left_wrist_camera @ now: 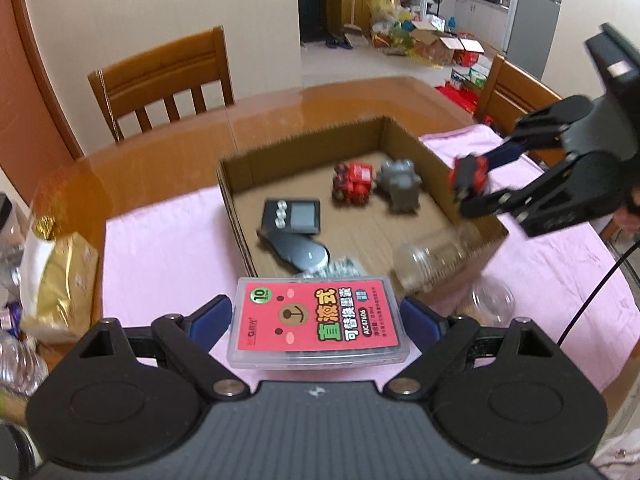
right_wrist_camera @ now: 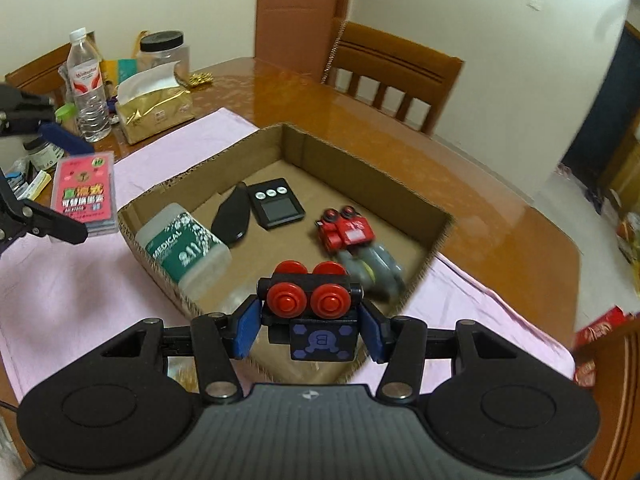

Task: Organize rigid objects
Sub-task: 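Carry the cube into the box and open the right tool while the left tool drops the card pack there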

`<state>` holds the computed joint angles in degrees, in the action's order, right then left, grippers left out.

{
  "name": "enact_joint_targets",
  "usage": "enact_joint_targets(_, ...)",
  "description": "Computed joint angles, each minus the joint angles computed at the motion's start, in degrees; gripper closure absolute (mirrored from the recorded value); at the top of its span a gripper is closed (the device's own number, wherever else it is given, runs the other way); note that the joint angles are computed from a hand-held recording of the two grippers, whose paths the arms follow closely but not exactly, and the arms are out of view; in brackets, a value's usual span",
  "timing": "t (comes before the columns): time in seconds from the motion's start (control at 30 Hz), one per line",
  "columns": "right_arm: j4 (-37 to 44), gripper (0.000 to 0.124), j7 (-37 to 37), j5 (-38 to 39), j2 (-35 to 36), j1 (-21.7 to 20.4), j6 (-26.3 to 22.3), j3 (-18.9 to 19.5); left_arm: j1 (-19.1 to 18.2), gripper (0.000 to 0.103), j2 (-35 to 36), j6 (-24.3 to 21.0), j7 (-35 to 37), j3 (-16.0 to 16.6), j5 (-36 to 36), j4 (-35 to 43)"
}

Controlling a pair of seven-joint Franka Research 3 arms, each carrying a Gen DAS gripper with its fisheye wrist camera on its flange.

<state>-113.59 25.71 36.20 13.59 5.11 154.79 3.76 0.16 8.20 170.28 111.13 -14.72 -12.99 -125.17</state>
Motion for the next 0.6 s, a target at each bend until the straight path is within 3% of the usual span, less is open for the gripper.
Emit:
enact_joint_targets(0.13, 4.6, 0.063, 1.5, -1.5, 4.1, 0.6, -1.2, 0.5, -0.8, 0.013, 2.6, 1.0, -4.0, 1.4, 4.6, 2.7)
enact_joint_targets(0.23, 5.9, 0.036, 2.0, -1.9, 5.4, 0.6, -0.4, 1.0, -0.6, 0.013, 4.4, 1.1, -6.1, 1.3, 7.3, 4.6)
enact_joint_targets(0.33, 5.2, 0.023, 1.2, -0.7, 5.0, -0.1, 1.2, 1.6, 0.7, 0.013, 6.1, 1.0, -6.5, 0.1, 8.3, 6.6)
enact_joint_targets(0.6, 1.9, 0.021, 4.4, 0.3, 1.7, -0.9, 2.4, 0.1, 1.7, 0.013, 11.6, 0.3, -7.2, -1.5, 11.4, 13.8)
